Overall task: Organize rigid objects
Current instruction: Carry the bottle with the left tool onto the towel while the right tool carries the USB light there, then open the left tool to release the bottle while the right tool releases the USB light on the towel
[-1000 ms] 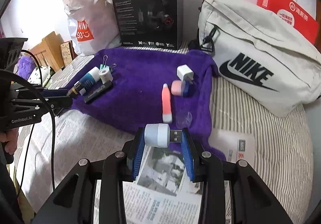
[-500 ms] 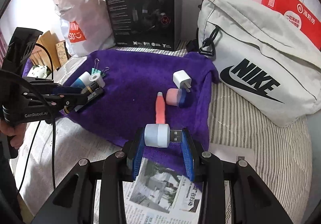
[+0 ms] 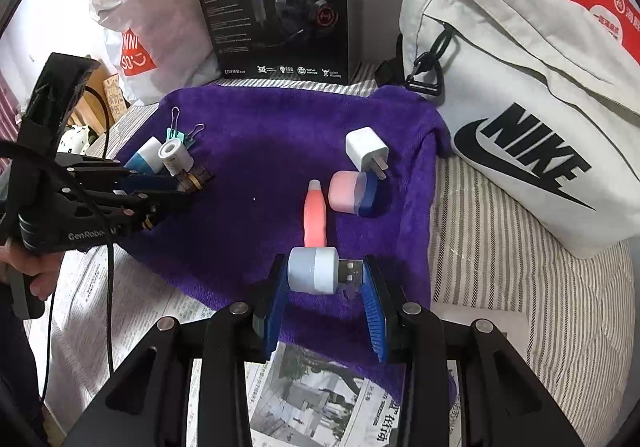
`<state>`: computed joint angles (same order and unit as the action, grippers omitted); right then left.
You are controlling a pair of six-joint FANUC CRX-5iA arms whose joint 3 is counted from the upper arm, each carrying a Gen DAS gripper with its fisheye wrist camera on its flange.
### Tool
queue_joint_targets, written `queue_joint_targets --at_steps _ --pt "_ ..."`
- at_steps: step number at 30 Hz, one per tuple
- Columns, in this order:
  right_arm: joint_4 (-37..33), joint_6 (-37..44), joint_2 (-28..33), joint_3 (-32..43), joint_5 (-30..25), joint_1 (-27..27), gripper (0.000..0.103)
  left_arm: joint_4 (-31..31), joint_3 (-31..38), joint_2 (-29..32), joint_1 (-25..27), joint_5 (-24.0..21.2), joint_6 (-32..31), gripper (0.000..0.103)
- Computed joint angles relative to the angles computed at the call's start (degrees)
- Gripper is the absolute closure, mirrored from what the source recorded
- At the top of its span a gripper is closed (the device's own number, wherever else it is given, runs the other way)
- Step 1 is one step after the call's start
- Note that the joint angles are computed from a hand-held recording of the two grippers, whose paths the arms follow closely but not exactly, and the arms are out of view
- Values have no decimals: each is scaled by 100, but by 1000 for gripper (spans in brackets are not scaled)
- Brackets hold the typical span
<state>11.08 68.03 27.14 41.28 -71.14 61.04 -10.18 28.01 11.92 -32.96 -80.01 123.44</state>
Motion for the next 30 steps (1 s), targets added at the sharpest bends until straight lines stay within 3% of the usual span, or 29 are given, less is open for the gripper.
queue_joint_targets --at_steps 17,28,30 --pt "-34 -75 -50 -106 49 -70 67 -93 37 89 -42 -59 -91 79" --pt "81 -239 -239 -359 130 -34 67 -191 69 23 -204 -273 16 71" --pt "100 -237 -243 -356 140 -22 67 -174 -5 -88 -223 -232 95 60"
